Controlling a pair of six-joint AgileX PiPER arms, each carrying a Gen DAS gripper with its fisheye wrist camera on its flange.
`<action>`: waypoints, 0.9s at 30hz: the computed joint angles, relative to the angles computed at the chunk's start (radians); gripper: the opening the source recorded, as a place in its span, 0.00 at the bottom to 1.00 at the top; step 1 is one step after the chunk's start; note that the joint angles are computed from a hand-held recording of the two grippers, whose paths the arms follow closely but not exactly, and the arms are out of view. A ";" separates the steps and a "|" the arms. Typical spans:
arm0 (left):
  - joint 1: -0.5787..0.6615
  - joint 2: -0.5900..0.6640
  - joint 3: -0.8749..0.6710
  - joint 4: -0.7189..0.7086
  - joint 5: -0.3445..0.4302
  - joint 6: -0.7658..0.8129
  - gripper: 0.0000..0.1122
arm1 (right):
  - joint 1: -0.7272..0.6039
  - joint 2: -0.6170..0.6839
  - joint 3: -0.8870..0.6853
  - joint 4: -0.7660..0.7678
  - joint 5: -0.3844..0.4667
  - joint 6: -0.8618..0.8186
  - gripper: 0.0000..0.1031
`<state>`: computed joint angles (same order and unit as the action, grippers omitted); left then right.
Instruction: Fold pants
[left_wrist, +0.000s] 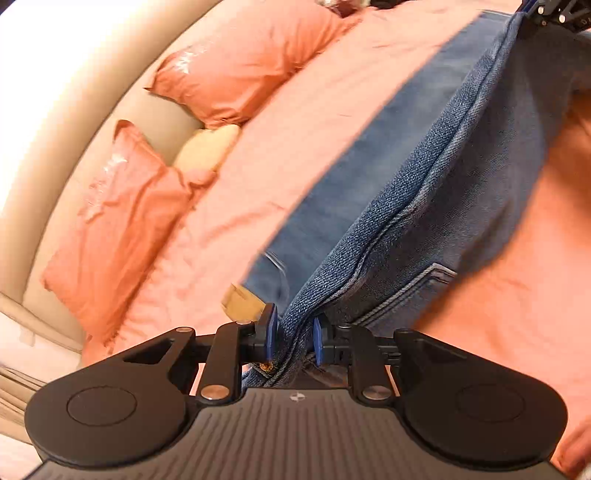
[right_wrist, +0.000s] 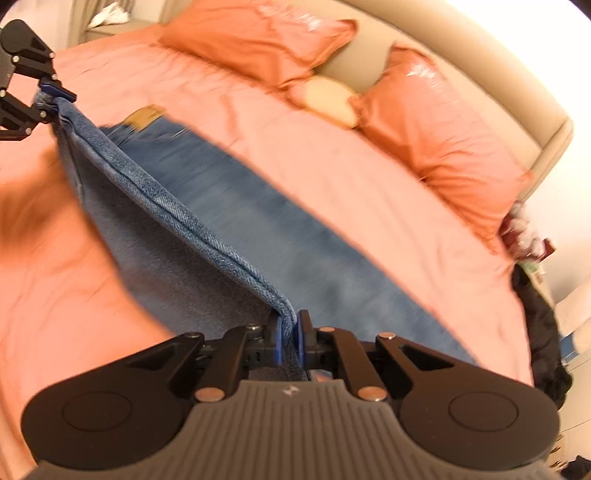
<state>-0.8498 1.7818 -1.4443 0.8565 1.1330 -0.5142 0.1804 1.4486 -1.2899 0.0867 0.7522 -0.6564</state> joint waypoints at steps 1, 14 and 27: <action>0.024 0.039 -0.054 0.000 0.004 0.029 0.19 | 0.004 0.038 -0.040 -0.011 -0.013 0.008 0.01; 0.330 0.528 -0.704 -0.220 0.021 0.453 0.20 | 0.048 0.788 -0.866 -0.159 0.164 0.141 0.00; 0.389 0.495 -0.560 -0.278 -0.147 0.411 0.19 | -0.001 0.915 -0.936 -0.027 0.152 0.029 0.00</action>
<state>-0.4611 2.2764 -2.0039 0.5788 0.9856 -0.1031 0.1796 2.3634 -2.2261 0.0595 0.9039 -0.6271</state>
